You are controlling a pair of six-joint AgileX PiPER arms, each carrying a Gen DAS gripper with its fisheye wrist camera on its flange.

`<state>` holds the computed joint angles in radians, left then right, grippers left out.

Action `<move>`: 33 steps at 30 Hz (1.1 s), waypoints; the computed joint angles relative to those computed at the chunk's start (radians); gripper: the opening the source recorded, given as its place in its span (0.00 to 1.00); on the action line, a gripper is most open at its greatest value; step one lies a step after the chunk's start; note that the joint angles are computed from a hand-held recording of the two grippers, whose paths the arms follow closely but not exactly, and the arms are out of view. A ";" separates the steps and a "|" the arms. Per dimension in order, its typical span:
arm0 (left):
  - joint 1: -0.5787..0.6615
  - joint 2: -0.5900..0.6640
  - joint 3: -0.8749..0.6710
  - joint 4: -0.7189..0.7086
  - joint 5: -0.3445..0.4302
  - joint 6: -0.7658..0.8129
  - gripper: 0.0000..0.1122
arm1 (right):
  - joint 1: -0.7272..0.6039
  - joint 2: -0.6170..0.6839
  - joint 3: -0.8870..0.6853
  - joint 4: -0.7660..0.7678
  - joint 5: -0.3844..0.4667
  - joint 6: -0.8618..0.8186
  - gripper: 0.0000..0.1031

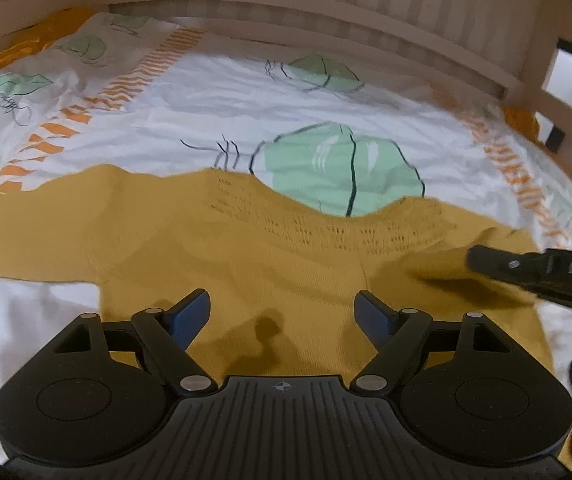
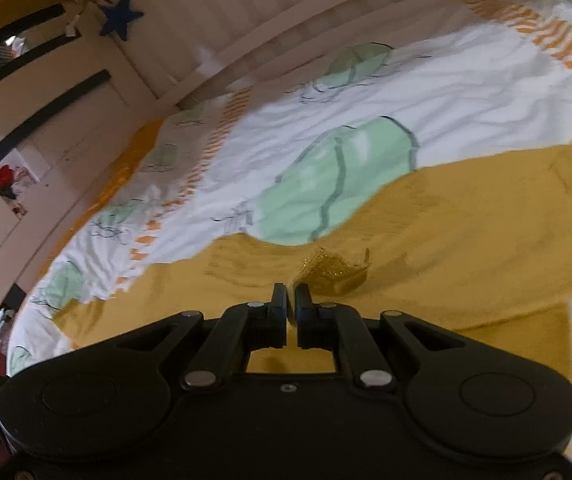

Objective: Fold small clothes

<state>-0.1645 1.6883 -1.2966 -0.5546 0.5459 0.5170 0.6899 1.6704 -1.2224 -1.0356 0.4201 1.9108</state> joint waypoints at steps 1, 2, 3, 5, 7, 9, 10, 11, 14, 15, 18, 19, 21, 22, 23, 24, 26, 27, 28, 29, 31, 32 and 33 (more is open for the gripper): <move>0.011 -0.003 -0.004 -0.011 0.009 0.002 0.70 | 0.005 0.016 -0.025 0.000 -0.001 0.001 0.12; 0.027 -0.007 -0.007 -0.028 0.021 0.010 0.70 | 0.012 0.034 -0.059 0.005 0.000 -0.005 0.12; 0.044 -0.012 -0.008 -0.047 0.031 0.020 0.70 | 0.019 0.052 -0.088 0.008 0.001 -0.009 0.12; 0.072 -0.017 -0.012 -0.076 0.045 0.037 0.70 | 0.033 0.091 -0.159 0.041 0.012 -0.056 0.13; 0.101 -0.020 -0.017 -0.098 0.063 0.051 0.70 | 0.044 0.144 -0.238 0.102 0.028 -0.134 0.18; 0.130 -0.018 -0.028 -0.115 0.086 0.065 0.70 | 0.041 0.177 -0.287 0.229 0.012 -0.272 0.19; 0.143 -0.016 -0.033 -0.124 0.097 0.073 0.70 | 0.041 0.194 -0.315 0.309 0.021 -0.362 0.25; 0.156 -0.012 -0.041 -0.131 0.108 0.079 0.70 | 0.044 0.207 -0.337 0.376 0.038 -0.443 0.39; 0.186 0.011 -0.075 -0.146 0.149 0.075 0.70 | 0.063 0.198 -0.325 0.371 0.075 -0.462 0.58; 0.195 0.022 -0.091 -0.156 0.171 0.075 0.70 | 0.066 0.184 -0.306 0.351 0.082 -0.441 0.59; 0.199 0.056 -0.138 -0.168 0.233 0.072 0.70 | 0.076 0.129 -0.226 0.270 0.114 -0.345 0.69; 0.190 0.061 -0.145 -0.160 0.238 0.067 0.70 | 0.078 0.105 -0.190 0.236 0.123 -0.308 0.72; 0.161 0.069 -0.154 -0.137 0.236 0.056 0.70 | 0.085 0.069 -0.135 0.183 0.151 -0.255 0.73; 0.146 0.069 -0.150 -0.130 0.231 0.058 0.70 | 0.091 0.049 -0.107 0.156 0.178 -0.234 0.74; 0.129 0.070 -0.145 -0.125 0.223 0.061 0.70 | 0.102 0.035 -0.083 0.124 0.213 -0.212 0.77; 0.112 0.071 -0.137 -0.124 0.213 0.068 0.70 | 0.115 0.024 -0.065 0.092 0.253 -0.198 0.78; 0.081 0.072 -0.117 -0.117 0.188 0.073 0.70 | 0.152 0.013 -0.033 0.020 0.341 -0.164 0.82; 0.062 0.073 -0.107 -0.107 0.174 0.068 0.69 | 0.177 0.013 -0.015 -0.024 0.397 -0.138 0.83; 0.049 0.076 -0.100 -0.101 0.165 0.065 0.67 | 0.192 0.015 -0.007 -0.055 0.432 -0.123 0.86; 0.034 0.080 -0.093 -0.094 0.156 0.062 0.64 | 0.215 0.014 0.017 -0.103 0.473 -0.083 0.91; 0.009 0.088 -0.080 -0.081 0.141 0.057 0.61 | 0.258 0.019 0.057 -0.193 0.549 0.005 0.97; -0.003 0.092 -0.073 -0.071 0.132 0.049 0.60 | 0.282 0.026 0.076 -0.238 0.592 0.050 0.99; -0.013 0.096 -0.068 -0.059 0.125 0.039 0.59 | 0.295 0.034 0.086 -0.265 0.618 0.072 0.99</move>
